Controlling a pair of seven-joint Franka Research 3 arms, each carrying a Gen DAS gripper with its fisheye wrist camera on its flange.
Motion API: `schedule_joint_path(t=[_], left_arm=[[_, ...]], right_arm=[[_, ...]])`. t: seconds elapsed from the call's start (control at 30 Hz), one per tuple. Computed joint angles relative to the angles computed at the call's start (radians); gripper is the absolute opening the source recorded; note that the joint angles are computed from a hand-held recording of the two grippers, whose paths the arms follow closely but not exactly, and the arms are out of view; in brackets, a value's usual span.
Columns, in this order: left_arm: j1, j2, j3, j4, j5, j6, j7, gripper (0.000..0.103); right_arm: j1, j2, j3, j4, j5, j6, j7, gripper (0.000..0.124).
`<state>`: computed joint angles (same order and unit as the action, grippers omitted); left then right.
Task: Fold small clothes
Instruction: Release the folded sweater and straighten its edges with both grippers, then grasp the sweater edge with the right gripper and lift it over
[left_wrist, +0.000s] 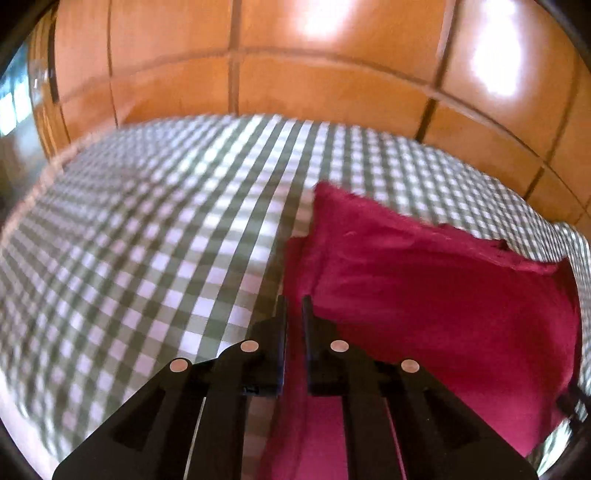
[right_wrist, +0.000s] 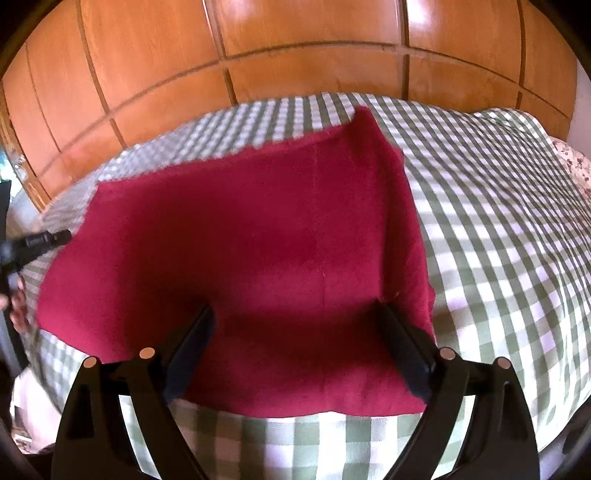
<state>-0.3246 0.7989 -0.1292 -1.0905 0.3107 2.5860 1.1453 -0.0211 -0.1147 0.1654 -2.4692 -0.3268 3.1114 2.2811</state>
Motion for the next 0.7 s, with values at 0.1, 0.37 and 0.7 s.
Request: schedule_joint_path(t=[0.1,0.37,0.7], left_arm=[[0.010,-0.068,-0.019,-0.122,0.007,0.093,0.017,0.027],[0.001,-0.049,-0.031,-0.131,-0.005,0.053,0.049,0.027],[-0.034,-0.071,0.007,-0.143,0.033,0.024,-0.007,0.033]], right_arm=[[0.067,0.007,-0.067,0.031,0.129,0.027,-0.130,0.089],[0.139,0.240,-0.174,0.348,0.589,-0.221,-0.495,0.082],[0.180,0.205,-0.209,0.286,0.515,-0.156,-0.497,0.086]])
